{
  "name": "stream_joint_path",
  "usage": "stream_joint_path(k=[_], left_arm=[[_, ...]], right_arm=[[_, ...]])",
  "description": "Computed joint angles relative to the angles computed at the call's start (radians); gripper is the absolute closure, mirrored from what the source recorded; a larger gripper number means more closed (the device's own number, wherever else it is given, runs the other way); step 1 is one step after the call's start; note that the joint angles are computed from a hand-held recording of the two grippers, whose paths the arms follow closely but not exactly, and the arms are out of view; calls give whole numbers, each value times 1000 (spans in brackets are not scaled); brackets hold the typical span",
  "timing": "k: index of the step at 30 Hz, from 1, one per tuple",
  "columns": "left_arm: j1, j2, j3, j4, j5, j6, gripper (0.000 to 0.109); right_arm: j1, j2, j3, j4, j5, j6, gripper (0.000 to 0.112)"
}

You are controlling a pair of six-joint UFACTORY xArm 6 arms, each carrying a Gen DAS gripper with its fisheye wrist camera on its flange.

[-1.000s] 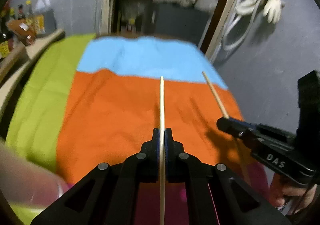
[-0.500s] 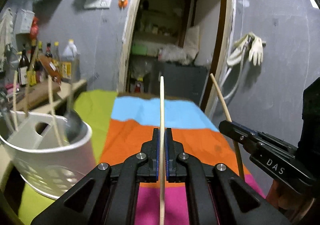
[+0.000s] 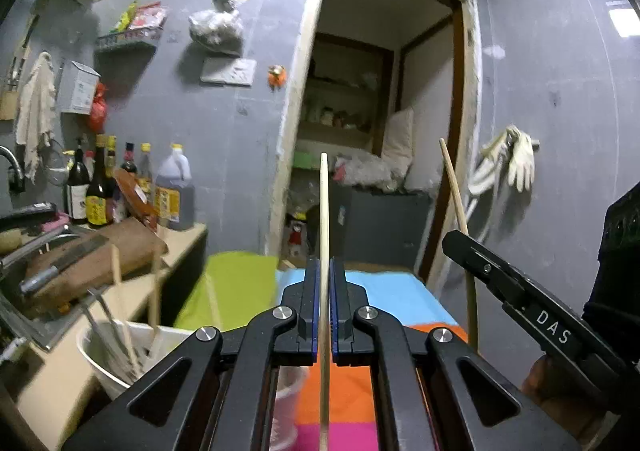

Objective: Organize utensils
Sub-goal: 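Lift both chopsticks upright and carry them over the white caddy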

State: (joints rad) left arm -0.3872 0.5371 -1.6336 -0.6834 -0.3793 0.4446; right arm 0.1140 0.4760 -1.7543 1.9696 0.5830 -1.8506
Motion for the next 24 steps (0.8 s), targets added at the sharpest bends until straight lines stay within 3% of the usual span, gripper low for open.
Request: stream_joint_path(k=[7, 13, 18, 24], left_arm=[[100, -69, 80, 153, -40, -158, 106], [172, -72, 82, 165, -55, -253, 106], [200, -41, 56, 115, -86, -223, 106], [240, -4, 58, 219, -108, -339, 106]], right_arm=[[53, 65, -139, -42, 29, 73, 108], [107, 146, -257, 0, 32, 70, 108], [147, 215, -342, 73, -17, 53, 108], [185, 271, -416, 205, -136, -89, 108]])
